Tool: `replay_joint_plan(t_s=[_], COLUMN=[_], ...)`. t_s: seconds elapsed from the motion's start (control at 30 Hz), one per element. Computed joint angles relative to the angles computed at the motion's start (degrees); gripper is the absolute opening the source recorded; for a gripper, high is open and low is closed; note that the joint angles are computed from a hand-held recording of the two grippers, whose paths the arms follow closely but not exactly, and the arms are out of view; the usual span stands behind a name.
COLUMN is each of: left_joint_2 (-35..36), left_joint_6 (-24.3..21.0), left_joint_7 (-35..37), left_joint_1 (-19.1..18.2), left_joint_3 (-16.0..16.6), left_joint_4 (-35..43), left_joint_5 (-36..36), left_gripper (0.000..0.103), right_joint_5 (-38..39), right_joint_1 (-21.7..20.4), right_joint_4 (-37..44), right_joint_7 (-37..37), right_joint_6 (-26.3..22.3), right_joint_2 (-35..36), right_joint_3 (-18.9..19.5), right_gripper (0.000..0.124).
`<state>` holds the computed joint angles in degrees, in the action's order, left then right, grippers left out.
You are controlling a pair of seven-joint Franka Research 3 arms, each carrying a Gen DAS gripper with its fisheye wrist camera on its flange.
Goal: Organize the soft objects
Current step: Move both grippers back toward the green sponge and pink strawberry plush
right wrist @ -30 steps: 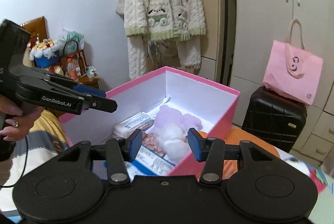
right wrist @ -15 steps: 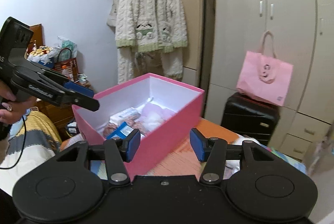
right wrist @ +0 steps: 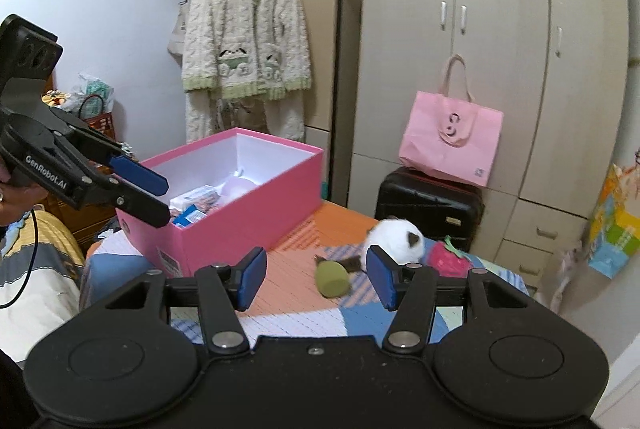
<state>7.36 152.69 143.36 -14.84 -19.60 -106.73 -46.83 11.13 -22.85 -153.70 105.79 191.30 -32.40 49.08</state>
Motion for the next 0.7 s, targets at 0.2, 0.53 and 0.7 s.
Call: replay_joint_plan(t_s=[0.2,0.53,0.7], left_joint_2=[4.36,13.0,17.59], left_joint_6=[-1.75,2.29,7.41], left_joint_7=[-4.74,-12.93,-20.22], left_joint_1=[-1.32,-2.25,-3.89], left_joint_3=[-1.12,-4.34,-4.02], left_joint_4=[4.1,9.48,11.96], left_joint_5=[5.46,15.17,23.04], left_gripper=[0.063,0.063,0.063], right_joint_5=[2.23,8.99,11.62], right_joint_1=[0.0,-1.24,-2.14], right_joint_4=[-2.48,-3.07,-1.44], right_joint_7=[-0.26,-5.88,-9.69], right_joint_6=[2.75,6.31,8.4], right_joint_2=[1.31,7.79,12.94], right_joint_3=[-1.32,-2.18,-2.37], right_gripper=[0.065,0.065,0.066])
